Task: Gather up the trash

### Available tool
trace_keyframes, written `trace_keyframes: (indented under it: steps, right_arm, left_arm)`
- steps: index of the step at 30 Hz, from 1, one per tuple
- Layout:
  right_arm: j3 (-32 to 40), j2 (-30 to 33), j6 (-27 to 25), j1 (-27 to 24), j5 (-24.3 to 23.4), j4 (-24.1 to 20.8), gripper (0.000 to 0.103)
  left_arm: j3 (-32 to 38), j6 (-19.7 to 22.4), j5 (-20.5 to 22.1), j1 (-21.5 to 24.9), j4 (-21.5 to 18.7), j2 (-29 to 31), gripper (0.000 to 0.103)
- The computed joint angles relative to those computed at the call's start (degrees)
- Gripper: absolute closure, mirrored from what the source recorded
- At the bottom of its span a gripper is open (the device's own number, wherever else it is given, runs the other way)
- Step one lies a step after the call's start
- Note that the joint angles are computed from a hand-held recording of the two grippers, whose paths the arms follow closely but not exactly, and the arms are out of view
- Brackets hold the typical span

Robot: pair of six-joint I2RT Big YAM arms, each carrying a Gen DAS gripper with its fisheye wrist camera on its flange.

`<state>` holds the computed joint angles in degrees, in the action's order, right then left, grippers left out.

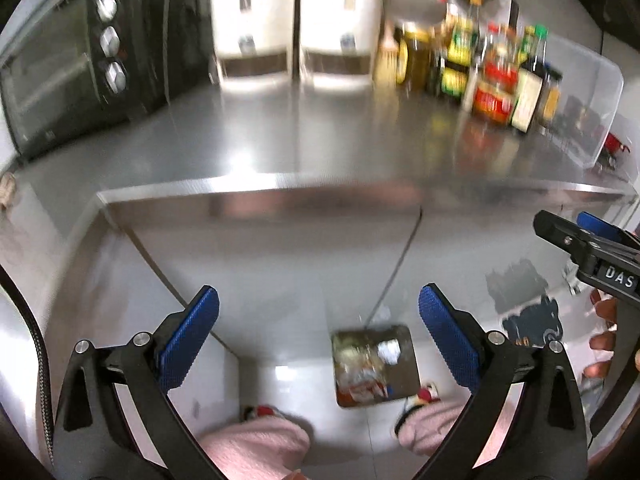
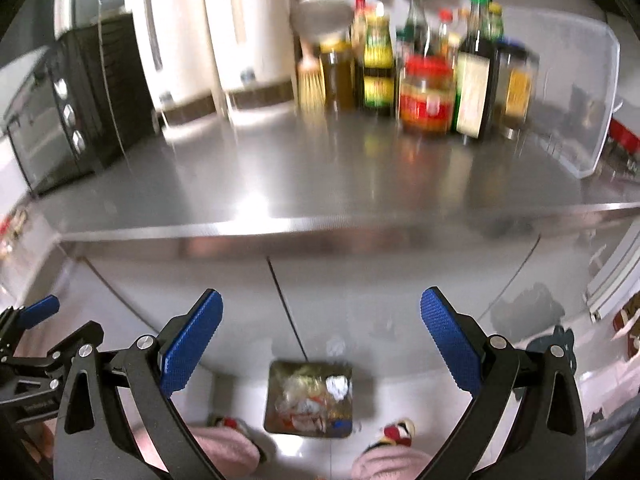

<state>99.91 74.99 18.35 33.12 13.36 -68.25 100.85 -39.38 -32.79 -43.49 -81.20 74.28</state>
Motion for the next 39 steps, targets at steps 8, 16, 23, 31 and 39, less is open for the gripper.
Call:
trace_keyframes:
  steps: [8,16,23,31,39]
  right_arm:
    - [15.2,2.7,-3.3,2.6,4.2,-2.6,0.003]
    - [25.5,5.8,-4.6,3.9,7.5,-4.8,0.003]
    - [30.1,7.3,-4.7,4.7,9.8,-6.0,0.003]
    - [30.7,7.4,-4.7,5.2,11.0,-5.9,0.003]
    - [31.2,7.6,-4.6,4.8,11.0,-5.8,0.003]
  left_arm:
    - [14.0,2.7,-9.2,-2.3,-4.7,3.2,0.008]
    - [26.0,5.9,-15.7,-4.2,-7.0,7.2,0.008]
    - [32.5,7.2,-18.0,-5.2,-9.3,9.9,0.008]
    - [35.0,8.0,-18.7,-5.3,-9.8,10.9,0.008]
    - [35.8,8.2,-18.7,-5.2,-10.1,11.3,0.008]
